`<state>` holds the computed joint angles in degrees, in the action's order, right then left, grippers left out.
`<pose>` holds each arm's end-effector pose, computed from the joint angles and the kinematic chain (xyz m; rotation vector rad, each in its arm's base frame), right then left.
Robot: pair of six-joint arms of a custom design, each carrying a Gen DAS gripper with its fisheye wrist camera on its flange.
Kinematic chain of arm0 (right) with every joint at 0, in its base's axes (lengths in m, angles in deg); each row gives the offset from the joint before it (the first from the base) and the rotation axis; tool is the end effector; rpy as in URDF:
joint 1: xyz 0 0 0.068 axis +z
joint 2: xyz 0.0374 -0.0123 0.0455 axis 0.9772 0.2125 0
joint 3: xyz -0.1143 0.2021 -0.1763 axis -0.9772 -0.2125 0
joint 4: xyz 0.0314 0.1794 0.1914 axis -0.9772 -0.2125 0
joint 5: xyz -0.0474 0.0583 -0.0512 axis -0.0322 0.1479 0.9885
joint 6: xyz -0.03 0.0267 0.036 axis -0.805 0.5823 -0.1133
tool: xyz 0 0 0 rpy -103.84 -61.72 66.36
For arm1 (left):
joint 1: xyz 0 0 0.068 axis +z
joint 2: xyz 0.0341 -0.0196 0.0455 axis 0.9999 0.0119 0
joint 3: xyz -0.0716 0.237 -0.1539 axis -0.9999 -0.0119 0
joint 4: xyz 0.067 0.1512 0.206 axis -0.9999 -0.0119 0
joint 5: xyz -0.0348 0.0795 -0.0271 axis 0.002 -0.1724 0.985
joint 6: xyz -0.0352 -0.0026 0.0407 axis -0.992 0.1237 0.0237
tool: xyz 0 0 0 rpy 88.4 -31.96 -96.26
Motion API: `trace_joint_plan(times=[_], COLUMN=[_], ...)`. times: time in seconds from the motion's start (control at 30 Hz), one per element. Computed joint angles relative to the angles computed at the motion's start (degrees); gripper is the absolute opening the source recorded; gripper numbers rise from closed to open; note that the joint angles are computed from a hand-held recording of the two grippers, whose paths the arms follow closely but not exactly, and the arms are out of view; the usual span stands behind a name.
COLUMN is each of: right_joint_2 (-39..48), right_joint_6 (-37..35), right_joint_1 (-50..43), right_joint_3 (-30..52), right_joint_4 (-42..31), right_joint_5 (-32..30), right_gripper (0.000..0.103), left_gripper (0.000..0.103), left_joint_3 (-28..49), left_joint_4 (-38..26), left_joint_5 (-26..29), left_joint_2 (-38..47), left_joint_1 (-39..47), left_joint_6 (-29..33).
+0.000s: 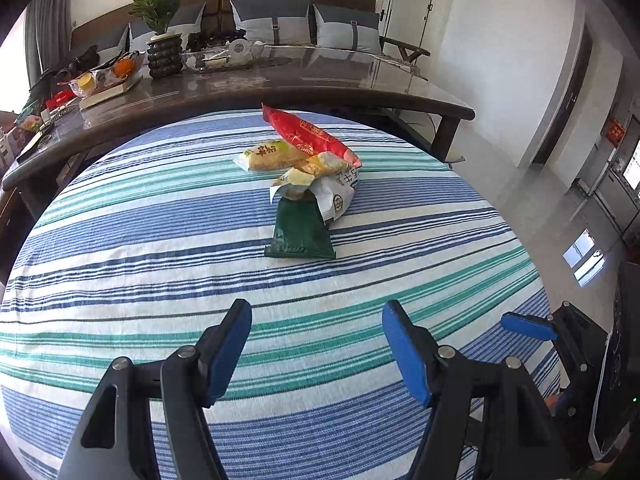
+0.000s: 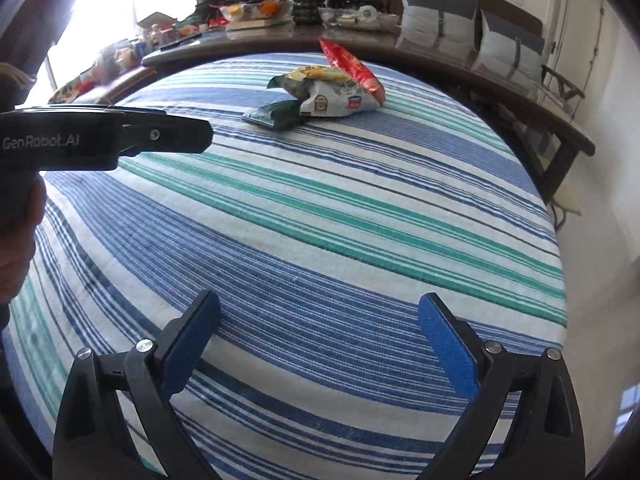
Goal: Collect trash
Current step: 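Move both tools back over the table toward the dark green packet, then grasp the dark green packet with the left gripper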
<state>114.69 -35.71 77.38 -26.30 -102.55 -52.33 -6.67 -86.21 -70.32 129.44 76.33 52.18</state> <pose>0.2667 0.0051 0.2569 -0.3710 2.4809 0.1367 0.3590 -0.0902 0.2647 0.4528 2.4421 -0.3218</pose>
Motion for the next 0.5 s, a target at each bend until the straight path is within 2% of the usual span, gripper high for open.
trace_joint_plan(times=[0.13, 0.23, 0.4, 0.43, 0.47, 0.5], right_joint_2=[1.58, 1.74, 1.81, 1.87, 1.87, 1.84], right_joint_6=[1.21, 1.31, 1.56, 1.55, 1.55, 1.57], right_joint_1=[0.19, 0.09, 0.35, 0.35, 0.35, 0.36], right_joint_3=[1.22, 1.52, 1.59, 1.64, 1.64, 1.62], right_joint_4=[-0.72, -1.05, -1.0, -1.01, -1.01, -1.02], right_joint_5=[-0.49, -0.43, -0.26, -0.27, -0.27, -0.22], right_gripper=[0.101, 0.102, 0.102, 0.102, 0.102, 0.102], left_gripper=[0.069, 0.069, 0.069, 0.067, 0.06, 0.043], left_joint_3=[12.05, 17.81, 20.46, 19.69, 18.8, 17.77], left_joint_4=[-3.12, -4.68, -4.35, -3.48, -2.33, -1.57], left_joint_5=[-0.06, -0.89, -2.37, -2.67, -3.21, -3.38], left_joint_2=[11.19, 16.62, 20.29, 20.03, 19.69, 19.18], left_joint_1=[-0.31, -0.59, -0.95, -1.15, -1.32, -1.49], left_joint_6=[0.83, 1.73, 3.33, 4.17, 5.1, 5.95])
